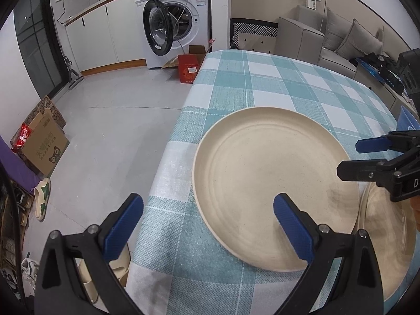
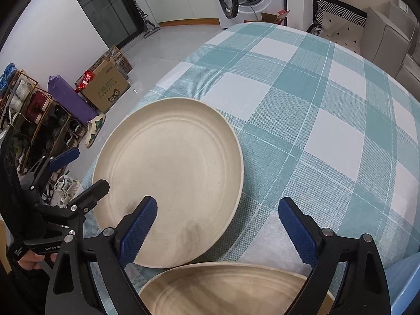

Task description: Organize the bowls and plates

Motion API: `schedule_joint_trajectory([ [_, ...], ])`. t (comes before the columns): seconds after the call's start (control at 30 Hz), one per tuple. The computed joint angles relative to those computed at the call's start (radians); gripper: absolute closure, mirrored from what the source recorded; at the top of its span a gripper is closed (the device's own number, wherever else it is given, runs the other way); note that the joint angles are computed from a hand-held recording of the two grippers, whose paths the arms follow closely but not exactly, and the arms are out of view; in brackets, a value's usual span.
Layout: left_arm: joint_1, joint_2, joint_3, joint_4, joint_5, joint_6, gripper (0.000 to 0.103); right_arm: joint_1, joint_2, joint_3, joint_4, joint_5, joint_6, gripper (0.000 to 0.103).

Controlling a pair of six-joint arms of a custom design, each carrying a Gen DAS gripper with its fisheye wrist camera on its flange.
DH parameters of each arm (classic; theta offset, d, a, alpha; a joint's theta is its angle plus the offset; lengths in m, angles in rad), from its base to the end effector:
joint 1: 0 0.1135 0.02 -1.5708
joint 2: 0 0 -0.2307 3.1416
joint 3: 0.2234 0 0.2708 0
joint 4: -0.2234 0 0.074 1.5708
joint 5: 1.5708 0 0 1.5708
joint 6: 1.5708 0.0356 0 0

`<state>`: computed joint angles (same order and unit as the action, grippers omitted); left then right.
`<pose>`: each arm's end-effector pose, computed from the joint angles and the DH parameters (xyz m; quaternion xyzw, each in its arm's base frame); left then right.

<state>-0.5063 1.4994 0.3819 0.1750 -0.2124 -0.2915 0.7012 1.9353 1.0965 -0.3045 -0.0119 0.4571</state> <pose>0.2110 -0.1084 0.0445 0.0688 0.9438 -0.0264 0.3223 0.2815 0.2382 0.0730 -0.1202 0.9698 0.1210 0.1744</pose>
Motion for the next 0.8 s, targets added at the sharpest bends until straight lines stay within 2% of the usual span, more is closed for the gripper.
schedule_joint_trajectory([
  [0.07,0.001,0.020,0.010,0.003,-0.002,-0.001,0.003,0.001,0.016,0.012,-0.001,-0.004,0.004,0.017],
  [0.53,0.019,0.075,0.025,0.032,0.010,-0.001,0.005,0.004,0.085,0.071,-0.006,-0.011,-0.014,0.025],
  [0.67,0.018,0.082,0.027,0.040,0.016,0.001,0.005,0.008,0.096,0.080,-0.003,-0.022,-0.024,0.032],
  [0.8,0.020,0.098,0.034,0.041,0.033,0.002,0.016,0.013,0.101,0.082,-0.001,-0.028,-0.030,0.038],
])
